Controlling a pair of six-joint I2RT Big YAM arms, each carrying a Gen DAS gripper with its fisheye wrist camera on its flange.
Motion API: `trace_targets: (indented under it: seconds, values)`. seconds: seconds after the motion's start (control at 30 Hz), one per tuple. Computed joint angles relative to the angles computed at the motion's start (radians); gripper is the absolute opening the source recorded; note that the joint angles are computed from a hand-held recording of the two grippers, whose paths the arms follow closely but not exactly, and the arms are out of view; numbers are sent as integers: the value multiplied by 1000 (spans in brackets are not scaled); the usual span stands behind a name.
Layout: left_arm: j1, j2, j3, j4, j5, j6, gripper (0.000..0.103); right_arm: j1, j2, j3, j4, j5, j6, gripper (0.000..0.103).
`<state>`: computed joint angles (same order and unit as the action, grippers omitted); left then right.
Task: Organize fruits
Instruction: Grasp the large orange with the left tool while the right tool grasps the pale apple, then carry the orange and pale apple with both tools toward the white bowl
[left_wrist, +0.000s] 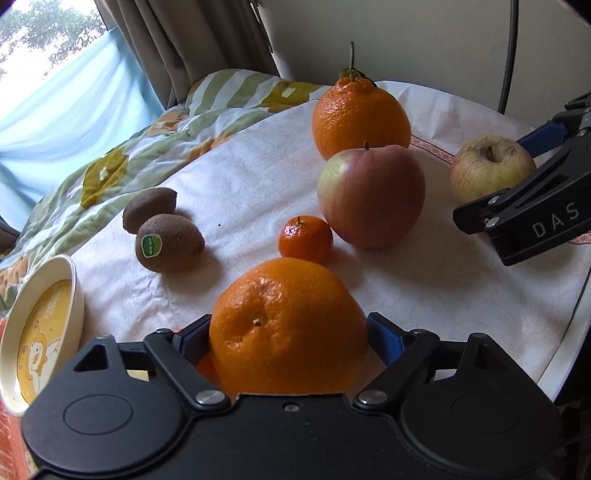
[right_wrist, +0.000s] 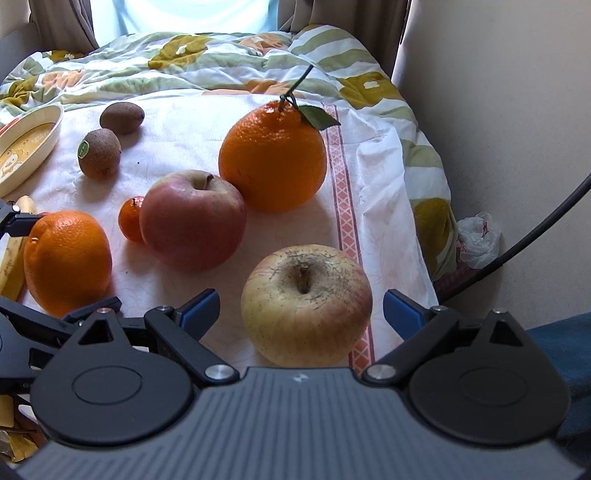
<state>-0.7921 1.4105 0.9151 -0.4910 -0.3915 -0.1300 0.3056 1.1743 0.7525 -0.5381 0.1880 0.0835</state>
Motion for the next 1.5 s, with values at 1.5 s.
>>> trace_targets:
  seconds: [1.5]
  values:
    - [27, -148, 61, -65, -93, -65, 83, 25, -66, 132, -58, -77, -67, 90]
